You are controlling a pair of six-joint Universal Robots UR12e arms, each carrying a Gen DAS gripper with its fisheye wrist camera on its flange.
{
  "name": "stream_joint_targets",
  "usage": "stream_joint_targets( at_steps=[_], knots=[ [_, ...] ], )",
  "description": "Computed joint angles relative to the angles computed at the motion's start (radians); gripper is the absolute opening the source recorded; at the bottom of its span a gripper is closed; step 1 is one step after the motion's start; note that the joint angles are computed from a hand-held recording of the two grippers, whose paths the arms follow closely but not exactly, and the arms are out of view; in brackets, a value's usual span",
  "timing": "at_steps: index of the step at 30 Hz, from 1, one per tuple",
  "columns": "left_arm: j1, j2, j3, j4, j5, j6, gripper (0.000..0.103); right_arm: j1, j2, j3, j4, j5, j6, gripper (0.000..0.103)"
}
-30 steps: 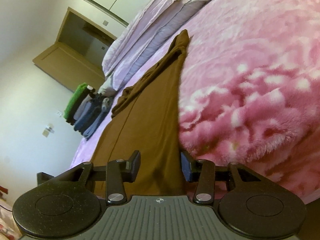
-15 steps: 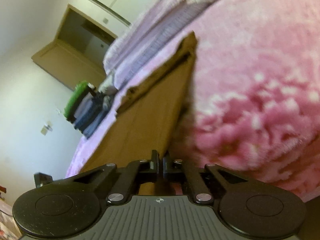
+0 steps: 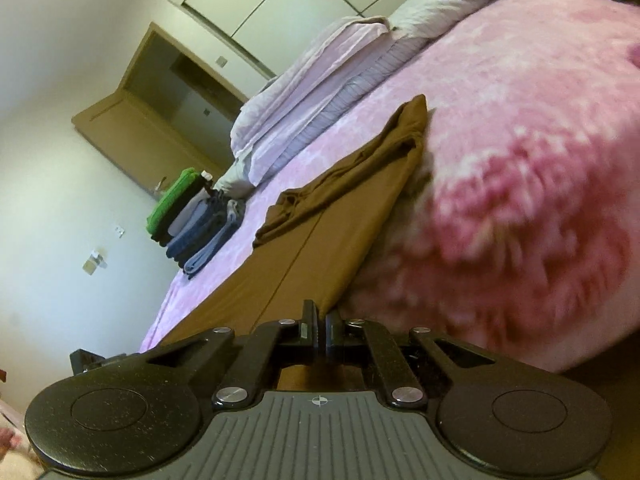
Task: Fold large clothes
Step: 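Lift the hem with both grippers and fold it over toward the collar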
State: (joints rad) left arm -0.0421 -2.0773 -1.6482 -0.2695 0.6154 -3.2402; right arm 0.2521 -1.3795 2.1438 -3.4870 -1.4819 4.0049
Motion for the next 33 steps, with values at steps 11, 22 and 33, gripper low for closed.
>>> stream_joint_targets(
  at_steps=[11, 22, 33],
  knots=[
    [-0.022, -0.095, 0.163, 0.138, -0.035, -0.221, 0.001, -0.02, -0.022, -0.077, 0.151, 0.018, 0.028, 0.0],
    [-0.122, -0.496, 0.924, -0.316, 0.176, -0.406, 0.003, -0.219, 0.191, -0.386, 0.337, 0.141, 0.307, 0.0],
    [-0.137, -0.512, 0.985, -0.429, 0.322, -0.036, 0.014, -0.164, 0.256, -0.467, 0.414, -0.119, -0.19, 0.045]
  ],
)
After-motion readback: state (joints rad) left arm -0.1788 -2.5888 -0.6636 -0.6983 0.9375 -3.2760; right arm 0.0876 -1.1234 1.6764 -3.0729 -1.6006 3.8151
